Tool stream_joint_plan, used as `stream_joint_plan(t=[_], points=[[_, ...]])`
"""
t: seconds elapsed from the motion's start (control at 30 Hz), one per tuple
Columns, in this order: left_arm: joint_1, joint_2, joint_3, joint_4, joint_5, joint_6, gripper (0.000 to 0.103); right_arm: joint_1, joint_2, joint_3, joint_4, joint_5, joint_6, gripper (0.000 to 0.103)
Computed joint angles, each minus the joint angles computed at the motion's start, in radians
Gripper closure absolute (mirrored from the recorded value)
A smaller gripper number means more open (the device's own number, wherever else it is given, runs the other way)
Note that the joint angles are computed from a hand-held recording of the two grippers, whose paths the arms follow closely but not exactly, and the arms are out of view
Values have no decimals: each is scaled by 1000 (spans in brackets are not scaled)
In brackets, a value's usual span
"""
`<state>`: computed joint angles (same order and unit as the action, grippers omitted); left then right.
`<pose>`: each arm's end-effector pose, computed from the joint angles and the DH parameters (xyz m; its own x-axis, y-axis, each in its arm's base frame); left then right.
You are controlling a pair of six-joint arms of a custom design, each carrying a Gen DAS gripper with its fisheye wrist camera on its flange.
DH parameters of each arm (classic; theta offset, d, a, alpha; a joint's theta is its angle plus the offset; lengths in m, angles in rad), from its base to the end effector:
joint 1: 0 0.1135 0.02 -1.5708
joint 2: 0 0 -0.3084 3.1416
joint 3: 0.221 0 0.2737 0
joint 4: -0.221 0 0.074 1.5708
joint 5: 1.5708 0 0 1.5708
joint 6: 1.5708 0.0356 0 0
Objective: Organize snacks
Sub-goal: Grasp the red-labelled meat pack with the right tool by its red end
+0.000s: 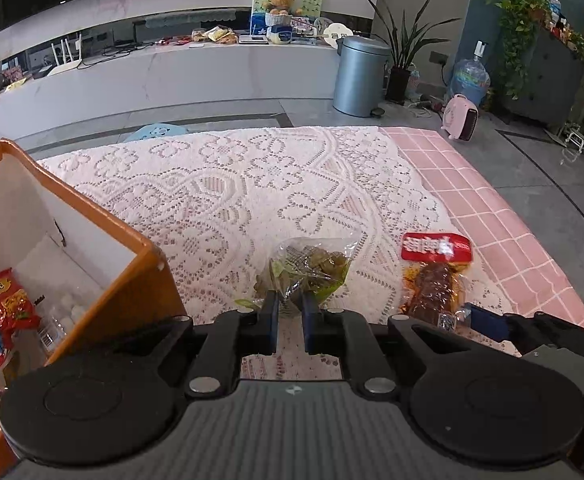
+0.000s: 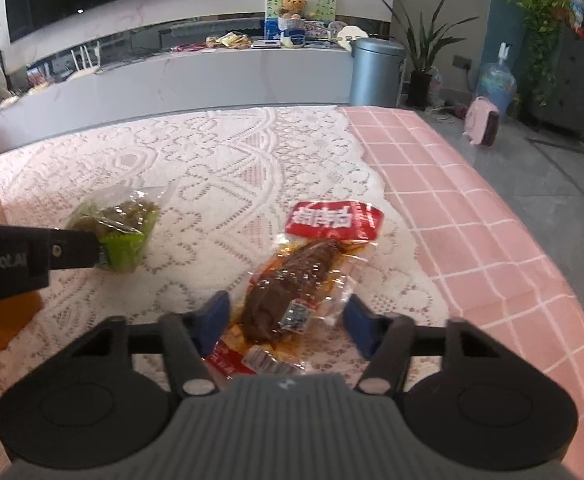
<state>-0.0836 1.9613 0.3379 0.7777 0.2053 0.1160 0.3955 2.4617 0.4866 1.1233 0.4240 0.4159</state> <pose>0.2540 -0.0286 0.0474 -0.7157 0.1737 -0.6764 0.3014 0.9506 -0.0748 0.2641 0.0944 -0.0418 -0.6760 0.1168 -0.7276 0.1881 0.9820 -0.0171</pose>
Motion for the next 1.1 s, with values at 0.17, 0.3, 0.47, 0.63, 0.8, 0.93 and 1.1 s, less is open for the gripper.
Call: stream_joint_plan(t=[0.17, 0.3, 0.47, 0.63, 0.8, 0.93, 1.1], points=[[-1, -39, -24, -16, 4, -9, 91, 0, -7, -34, 40, -25, 7, 62], [3, -77, -49, -23, 10, -7, 92, 25, -29, -69, 60, -21, 12, 70], [35, -132, -88, -45, 42, 9, 93, 59, -78, -150, 107, -24, 51, 87], [76, -207, -124, -87, 82, 26, 94, 111, -128, -231, 124, -7, 150, 93], [137, -319, -164, -162, 148, 67, 103, 223, -183, -310, 132, 61, 293, 94], [207, -406, -179, -267, 227, 108, 103, 330, -290, -362, 53, 139, 411, 95], [317, -530, -208, -382, 326, 214, 103, 446, -514, -377, -231, 193, 539, 95]])
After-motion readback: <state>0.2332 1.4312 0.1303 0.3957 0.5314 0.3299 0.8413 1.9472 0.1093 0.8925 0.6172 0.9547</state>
